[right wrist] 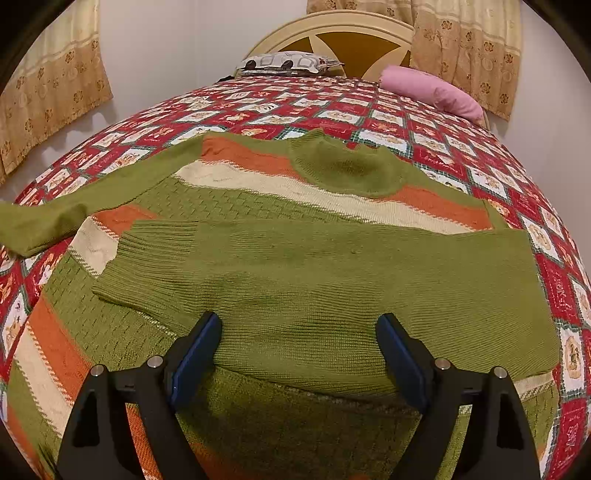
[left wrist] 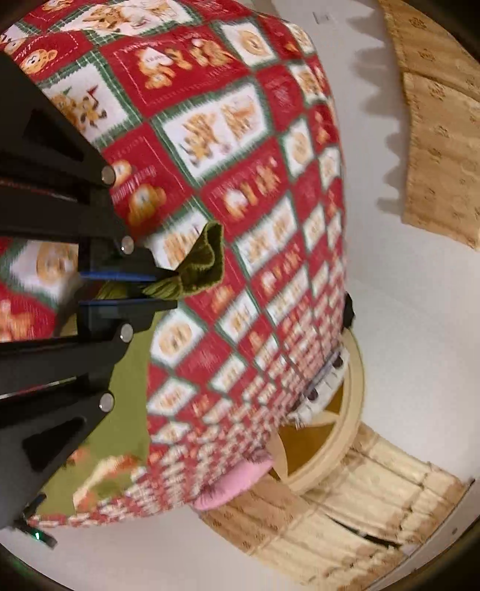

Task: Fold small clothes
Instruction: 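Lift the cuff and lay the sleeve across the body over the first sleeve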

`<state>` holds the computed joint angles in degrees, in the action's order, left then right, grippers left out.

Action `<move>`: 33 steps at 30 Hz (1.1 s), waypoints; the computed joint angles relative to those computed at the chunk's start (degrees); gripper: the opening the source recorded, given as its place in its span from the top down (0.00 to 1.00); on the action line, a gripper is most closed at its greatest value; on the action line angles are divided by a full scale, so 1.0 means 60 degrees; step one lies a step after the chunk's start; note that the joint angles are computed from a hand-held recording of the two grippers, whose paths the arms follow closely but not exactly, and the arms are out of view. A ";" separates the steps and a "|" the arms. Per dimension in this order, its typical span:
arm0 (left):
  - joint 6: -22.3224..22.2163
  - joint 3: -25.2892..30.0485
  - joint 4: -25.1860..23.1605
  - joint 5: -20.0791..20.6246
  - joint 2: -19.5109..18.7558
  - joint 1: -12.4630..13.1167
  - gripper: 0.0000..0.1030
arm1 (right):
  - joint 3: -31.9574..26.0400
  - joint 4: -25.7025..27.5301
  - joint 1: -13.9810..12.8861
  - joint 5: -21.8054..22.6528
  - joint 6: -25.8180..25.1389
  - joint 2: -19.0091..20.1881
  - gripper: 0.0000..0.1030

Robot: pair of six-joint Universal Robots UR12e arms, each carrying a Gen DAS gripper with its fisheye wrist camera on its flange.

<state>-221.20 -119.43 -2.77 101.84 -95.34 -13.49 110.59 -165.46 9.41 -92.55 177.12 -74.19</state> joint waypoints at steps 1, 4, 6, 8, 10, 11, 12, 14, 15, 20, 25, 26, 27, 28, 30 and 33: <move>0.0029 0.0108 0.0115 -0.0185 0.0002 -0.0014 0.93 | -0.0013 0.0092 -0.0056 0.0193 0.0035 -0.0031 0.16; 0.0303 0.0503 0.0264 -0.0604 -0.0035 -0.0120 0.93 | 0.0058 0.0244 -0.0519 0.1588 0.0564 -0.0263 0.16; 0.0562 0.0850 0.0318 -0.0666 -0.0074 -0.0269 0.93 | 0.0201 -0.0014 -0.0755 0.1734 0.1155 -0.0502 0.16; 0.0585 0.1127 0.0364 -0.0763 -0.0116 -0.0355 0.93 | 0.0354 -0.0212 -0.0938 0.1704 0.1473 -0.0758 0.16; 0.0517 0.1437 0.0480 -0.0784 -0.0197 -0.0450 0.93 | 0.0508 -0.0323 -0.1085 0.1814 0.1589 -0.0977 0.16; 0.0521 0.1597 0.0568 -0.0756 -0.0250 -0.0516 0.93 | 0.0623 -0.0349 -0.1154 0.1824 0.1579 -0.1118 0.16; 0.0545 0.1736 0.0630 -0.0762 -0.0301 -0.0585 0.93 | 0.0711 -0.0343 -0.1190 0.1822 0.1550 -0.1218 0.16; 0.0611 0.2008 0.0712 -0.0865 -0.0414 -0.0727 0.93 | 0.0945 -0.0360 -0.1281 0.1926 0.1498 -0.1442 0.16; 0.0694 0.2203 0.0739 -0.0972 -0.0513 -0.0814 0.93 | 0.1035 -0.0371 -0.1315 0.1965 0.1495 -0.1514 0.16; 0.1216 0.3204 0.0672 -0.1397 -0.1122 -0.1308 0.93 | 0.1544 -0.0443 -0.1584 0.2307 0.1335 -0.1957 0.16; 0.1413 0.4155 0.0594 -0.1892 -0.1831 -0.1835 0.93 | 0.1930 -0.0473 -0.1820 0.2331 0.1322 -0.2275 0.16; 0.1424 0.4272 0.0556 -0.1936 -0.1908 -0.1932 0.93 | 0.2006 -0.0437 -0.1869 0.2334 0.1327 -0.2339 0.16; 0.1446 0.4474 0.0478 -0.2046 -0.2068 -0.2059 0.93 | 0.2081 -0.0391 -0.1938 0.2354 0.1326 -0.2409 0.16; 0.1468 0.4656 0.0395 -0.2165 -0.2220 -0.2171 0.93 | 0.2153 -0.0378 -0.1994 0.2360 0.1338 -0.2469 0.16; 0.1669 0.5022 0.0219 -0.2138 -0.2560 -0.2468 0.93 | 0.2321 -0.0388 -0.2123 0.2390 0.1384 -0.2599 0.16; 0.2187 0.5506 -0.0046 -0.1567 -0.3111 -0.2959 0.93 | 0.2533 -0.0399 -0.2299 0.2466 0.1496 -0.2755 0.16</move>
<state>-208.08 -86.39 -3.05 92.43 -114.01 -31.25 125.79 -167.85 -4.39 -77.75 186.09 -90.72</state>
